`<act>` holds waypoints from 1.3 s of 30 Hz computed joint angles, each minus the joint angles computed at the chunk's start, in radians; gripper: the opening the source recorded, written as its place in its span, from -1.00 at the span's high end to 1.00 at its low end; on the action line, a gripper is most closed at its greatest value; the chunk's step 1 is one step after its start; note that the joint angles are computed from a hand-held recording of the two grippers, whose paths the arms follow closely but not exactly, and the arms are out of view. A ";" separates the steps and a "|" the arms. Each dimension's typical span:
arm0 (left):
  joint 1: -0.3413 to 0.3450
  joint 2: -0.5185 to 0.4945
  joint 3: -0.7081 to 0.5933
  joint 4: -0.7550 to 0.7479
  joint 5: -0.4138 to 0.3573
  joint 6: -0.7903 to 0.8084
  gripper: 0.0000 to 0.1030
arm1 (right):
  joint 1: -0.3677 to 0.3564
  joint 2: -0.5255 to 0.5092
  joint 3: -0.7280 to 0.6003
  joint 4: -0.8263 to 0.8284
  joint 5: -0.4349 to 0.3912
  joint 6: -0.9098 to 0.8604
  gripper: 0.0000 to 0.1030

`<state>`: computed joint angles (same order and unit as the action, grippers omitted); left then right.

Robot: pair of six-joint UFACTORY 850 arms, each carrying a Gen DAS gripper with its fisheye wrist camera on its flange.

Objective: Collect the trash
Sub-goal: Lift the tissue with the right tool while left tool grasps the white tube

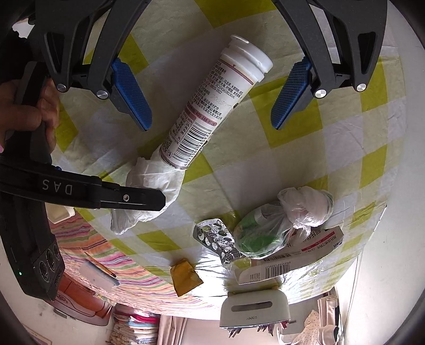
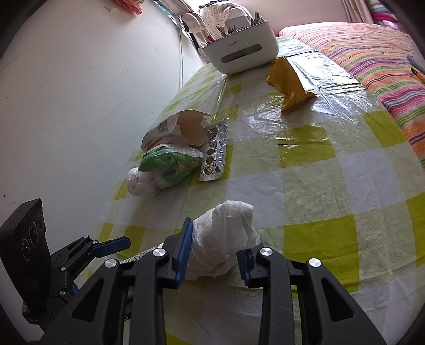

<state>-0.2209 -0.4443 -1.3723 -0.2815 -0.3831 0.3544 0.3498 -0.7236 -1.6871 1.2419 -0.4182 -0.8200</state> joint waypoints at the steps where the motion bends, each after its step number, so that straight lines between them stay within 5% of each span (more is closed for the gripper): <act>1: -0.003 -0.004 -0.003 0.011 -0.008 -0.003 -0.50 | 0.000 0.004 0.007 0.021 0.003 -0.022 0.48; 6: -0.018 -0.002 0.003 0.127 0.017 -0.104 -0.19 | -0.003 0.028 0.042 0.136 0.029 -0.133 0.49; 11: 0.000 -0.004 -0.004 0.066 0.017 -0.112 0.41 | -0.007 0.078 0.112 0.380 0.070 -0.376 0.49; 16: 0.020 -0.011 -0.016 -0.145 -0.011 0.020 0.45 | -0.023 0.106 0.158 0.576 0.055 -0.533 0.49; 29: -0.039 -0.001 -0.003 -0.237 0.066 0.091 0.45 | -0.046 0.203 0.295 1.018 0.066 -0.930 0.49; 39: -0.079 -0.017 -0.019 -0.209 0.096 0.065 0.45 | -0.069 0.244 0.351 1.191 0.075 -1.075 0.49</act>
<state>-0.3001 -0.4615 -1.3917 -0.4903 -0.2871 0.4196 0.2806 -0.4795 -1.3359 2.4329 -0.3431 -1.8955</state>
